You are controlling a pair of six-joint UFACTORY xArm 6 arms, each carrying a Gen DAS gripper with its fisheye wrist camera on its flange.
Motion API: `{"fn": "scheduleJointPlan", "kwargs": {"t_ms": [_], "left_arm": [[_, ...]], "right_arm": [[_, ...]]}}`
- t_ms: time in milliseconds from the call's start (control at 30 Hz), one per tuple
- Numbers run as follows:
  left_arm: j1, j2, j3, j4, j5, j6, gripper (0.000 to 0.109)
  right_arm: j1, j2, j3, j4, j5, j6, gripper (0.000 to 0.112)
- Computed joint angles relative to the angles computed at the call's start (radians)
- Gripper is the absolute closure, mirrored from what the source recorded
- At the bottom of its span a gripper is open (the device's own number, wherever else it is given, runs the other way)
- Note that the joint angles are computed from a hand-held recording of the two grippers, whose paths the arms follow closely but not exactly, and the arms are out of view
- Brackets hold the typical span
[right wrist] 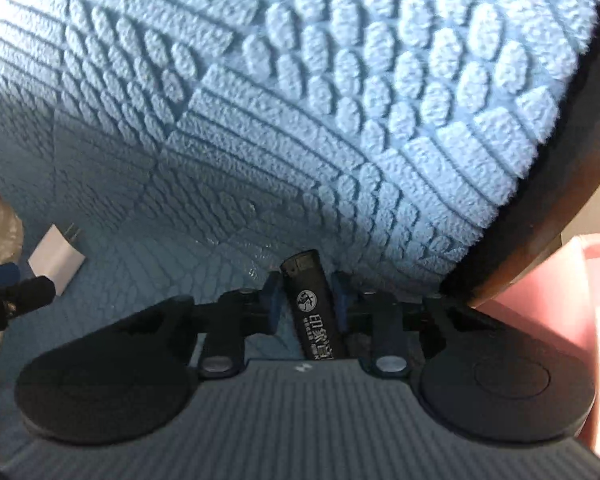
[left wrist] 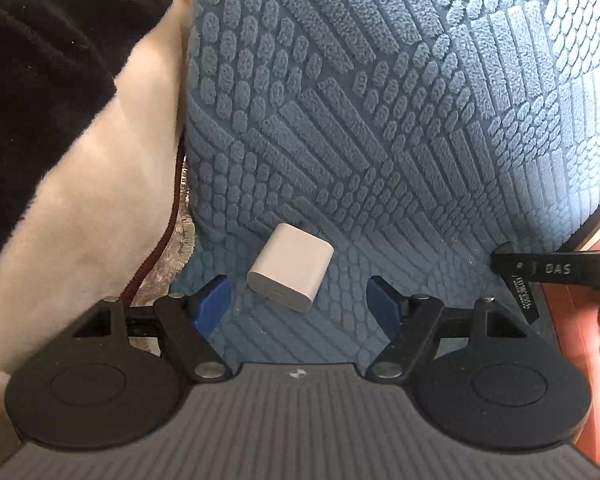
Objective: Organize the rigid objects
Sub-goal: 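Grasp the white USB charger with the left tool while the right tool grasps the black USB stick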
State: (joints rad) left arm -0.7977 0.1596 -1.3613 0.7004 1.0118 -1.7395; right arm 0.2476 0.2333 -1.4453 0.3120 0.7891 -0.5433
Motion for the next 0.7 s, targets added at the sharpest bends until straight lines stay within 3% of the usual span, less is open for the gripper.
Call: {"fn": "scheduleJointPlan", "kwargs": {"t_ms": [300, 367, 700], "left_arm": [[0.012, -0.008, 0.021, -0.001, -0.015, 0.001, 0.03], [0.008, -0.006, 0.019, 0.001, -0.013, -0.007, 0.03], [0.011, -0.001, 0.018, 0.006, -0.009, 0.004, 0.03]], "right_arm": [[-0.021, -0.006, -0.06, 0.051, 0.105, -0.084, 0.086], [-0.02, -0.014, -0.059, 0.058, 0.136, -0.094, 0.096], [-0.066, -0.02, -0.088, 0.191, 0.301, -0.098, 0.095]]}}
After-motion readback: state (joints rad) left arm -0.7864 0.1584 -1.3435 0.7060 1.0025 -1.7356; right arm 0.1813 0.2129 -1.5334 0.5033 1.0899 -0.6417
